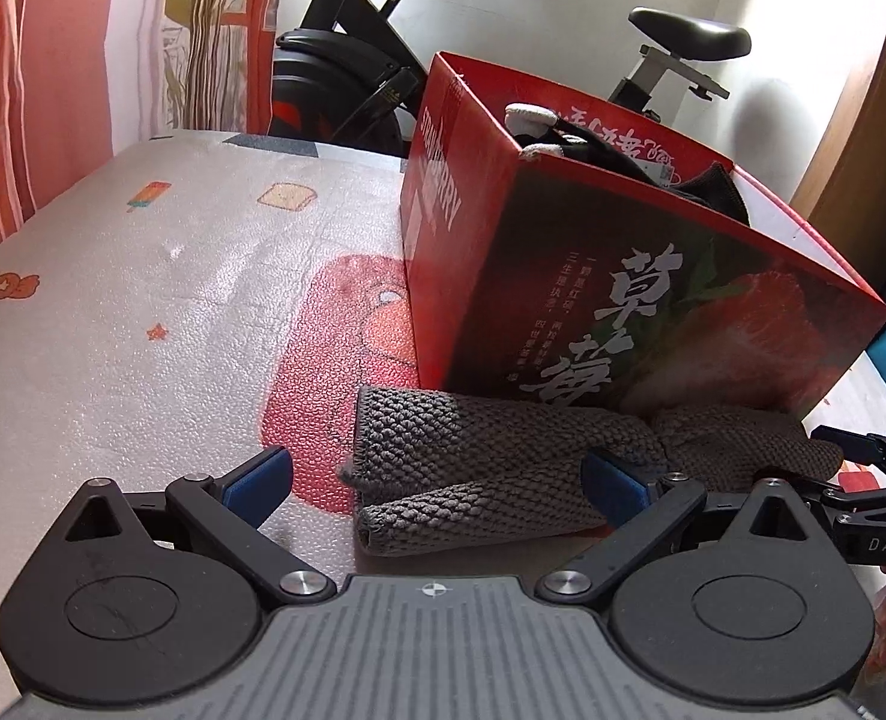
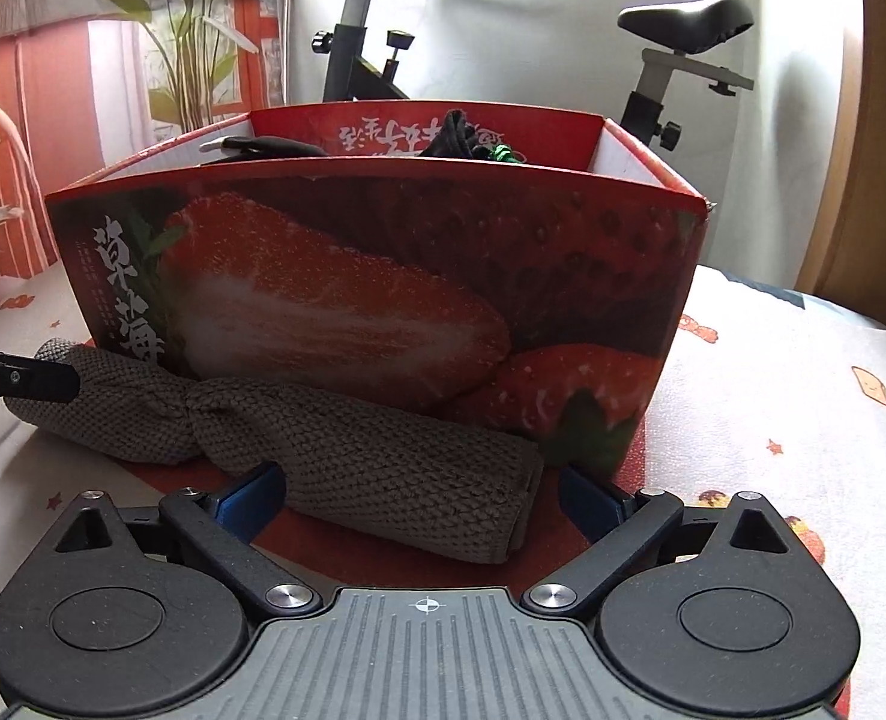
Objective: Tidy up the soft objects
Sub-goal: 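Close both grippers on the grey mesh roll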
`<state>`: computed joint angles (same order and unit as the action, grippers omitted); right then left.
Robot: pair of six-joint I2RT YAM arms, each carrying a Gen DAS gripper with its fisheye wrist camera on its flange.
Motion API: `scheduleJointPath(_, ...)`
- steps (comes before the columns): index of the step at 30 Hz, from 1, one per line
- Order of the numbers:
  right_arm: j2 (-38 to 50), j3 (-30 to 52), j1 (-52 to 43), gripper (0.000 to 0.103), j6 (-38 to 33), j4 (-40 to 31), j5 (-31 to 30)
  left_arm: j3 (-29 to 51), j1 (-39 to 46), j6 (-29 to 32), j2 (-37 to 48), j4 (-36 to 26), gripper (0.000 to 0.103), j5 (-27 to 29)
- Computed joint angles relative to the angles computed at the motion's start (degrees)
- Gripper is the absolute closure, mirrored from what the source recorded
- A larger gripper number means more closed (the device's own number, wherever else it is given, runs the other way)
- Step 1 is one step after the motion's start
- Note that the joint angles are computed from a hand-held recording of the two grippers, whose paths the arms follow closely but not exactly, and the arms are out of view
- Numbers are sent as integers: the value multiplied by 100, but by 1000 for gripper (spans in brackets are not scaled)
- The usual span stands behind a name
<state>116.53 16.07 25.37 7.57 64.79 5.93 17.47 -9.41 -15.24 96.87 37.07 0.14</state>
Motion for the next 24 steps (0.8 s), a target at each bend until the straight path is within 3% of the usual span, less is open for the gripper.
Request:
scheduleJointPath(4, 196, 280, -60, 12, 73, -174, -130, 88, 77, -6, 214, 128, 2, 239)
scheduleJointPath(6, 339, 366, -57, 17, 132, -143, -122, 90, 69, 16, 274, 219, 8, 308)
scheduleJointPath(10, 554, 437, 76, 18, 12, -5, 75, 22, 6, 87, 359, 373, 26, 223)
scheduleJointPath(12, 623, 433, 197, 25, -20, 76, 217, -102, 5, 83, 401, 613, 33, 245)
scheduleJointPath(15, 733, 357, 370, 37, -51, 322, 382, -243, -21, 55, 346, 744, 53, 254)
scheduleJointPath(17, 813, 288, 524, 43, -117, 519, 509, -315, -32, 53, 273, 736, 72, 341)
scheduleJointPath(24, 998, 122, 1076, 68, -352, 937, 999, -638, -204, 38, 37, 862, 82, 295)
